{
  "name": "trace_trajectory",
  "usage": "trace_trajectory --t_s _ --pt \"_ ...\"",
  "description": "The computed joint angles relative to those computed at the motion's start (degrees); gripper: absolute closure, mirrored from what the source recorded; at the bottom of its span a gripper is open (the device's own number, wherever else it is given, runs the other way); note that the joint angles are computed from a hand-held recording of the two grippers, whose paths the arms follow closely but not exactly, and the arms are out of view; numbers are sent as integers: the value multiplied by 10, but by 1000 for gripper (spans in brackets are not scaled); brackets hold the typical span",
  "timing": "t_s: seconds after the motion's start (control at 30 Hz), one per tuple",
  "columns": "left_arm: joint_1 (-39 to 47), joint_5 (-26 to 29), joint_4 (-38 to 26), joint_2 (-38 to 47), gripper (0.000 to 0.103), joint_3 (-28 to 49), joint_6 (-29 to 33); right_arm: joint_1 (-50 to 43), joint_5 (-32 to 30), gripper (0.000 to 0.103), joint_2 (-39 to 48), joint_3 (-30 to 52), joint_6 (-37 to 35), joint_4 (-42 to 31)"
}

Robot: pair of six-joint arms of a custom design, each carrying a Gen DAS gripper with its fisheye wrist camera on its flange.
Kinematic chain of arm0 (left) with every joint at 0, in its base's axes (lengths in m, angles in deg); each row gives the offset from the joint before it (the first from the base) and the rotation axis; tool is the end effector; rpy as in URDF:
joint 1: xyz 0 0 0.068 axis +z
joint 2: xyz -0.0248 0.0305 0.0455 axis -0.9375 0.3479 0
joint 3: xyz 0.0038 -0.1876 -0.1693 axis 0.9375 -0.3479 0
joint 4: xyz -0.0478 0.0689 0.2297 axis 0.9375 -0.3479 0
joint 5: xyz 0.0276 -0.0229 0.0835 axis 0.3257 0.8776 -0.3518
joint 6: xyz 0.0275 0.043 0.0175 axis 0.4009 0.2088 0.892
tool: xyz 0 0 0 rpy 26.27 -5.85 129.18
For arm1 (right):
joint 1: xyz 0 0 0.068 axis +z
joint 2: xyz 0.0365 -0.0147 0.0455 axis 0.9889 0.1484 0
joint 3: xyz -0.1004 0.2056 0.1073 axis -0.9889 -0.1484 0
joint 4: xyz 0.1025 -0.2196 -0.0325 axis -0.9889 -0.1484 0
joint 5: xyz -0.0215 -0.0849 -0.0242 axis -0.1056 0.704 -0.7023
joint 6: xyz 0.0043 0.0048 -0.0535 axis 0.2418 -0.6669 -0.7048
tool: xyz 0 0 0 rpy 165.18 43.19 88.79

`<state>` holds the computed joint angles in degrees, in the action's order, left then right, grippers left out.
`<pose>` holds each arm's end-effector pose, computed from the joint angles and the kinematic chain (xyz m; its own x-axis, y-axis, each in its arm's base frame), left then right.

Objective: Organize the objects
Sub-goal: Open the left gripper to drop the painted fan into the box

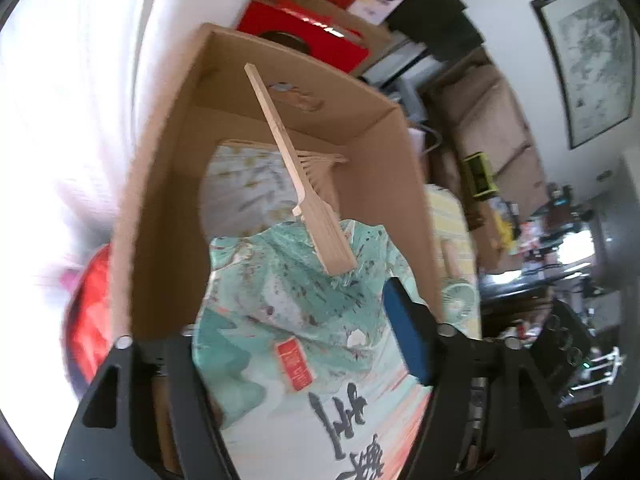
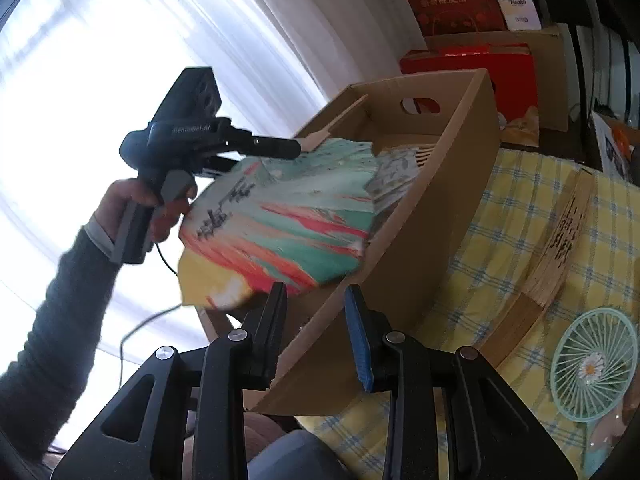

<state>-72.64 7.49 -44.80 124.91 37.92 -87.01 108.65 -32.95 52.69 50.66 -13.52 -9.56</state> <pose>0.2610 -0.0289 0.2236 -0.9102 -0.3046 -0.2807 -0.1191 0.8415 -0.5269 0.2198 0.1391 0.2269 -0.6678 -0.4369 -0.6026 -0.7414 0.4624 0.4863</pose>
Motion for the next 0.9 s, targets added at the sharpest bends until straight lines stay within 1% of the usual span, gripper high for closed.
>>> trace_trajectory --t_s 0.07,0.17,0.23,0.3,0.43,0.53,0.6,0.73,0.8,0.9 --pt "-12 -31 -27 9 27 18 7 0 1 72 -7 -4 -5 -6" --pt "-36 -37 -59 31 14 35 16 -1 2 72 -2 0 -11 -8" --pt "-58 -50 -68 41 13 39 17 2 0 72 -1 2 -10 -6" --pt "-83 -83 -79 52 13 44 12 2 1 72 -4 2 -12 -8" --pt "-116 -126 -88 48 13 52 -7 1 4 72 -8 13 -12 -16" --pt "-157 -233 -132 49 13 86 -28 -14 -1 72 -12 19 -13 -22" --pt "-176 -273 -155 41 13 96 -31 -24 -5 72 -17 22 -12 -24" --pt "-207 -305 -177 24 13 108 -48 -39 2 72 -25 30 -13 -30" --pt "-237 -337 -192 21 13 122 -59 -46 11 71 -31 35 -17 -39" --pt "-274 -367 -202 12 12 135 -89 -50 24 66 -42 44 -21 -59"
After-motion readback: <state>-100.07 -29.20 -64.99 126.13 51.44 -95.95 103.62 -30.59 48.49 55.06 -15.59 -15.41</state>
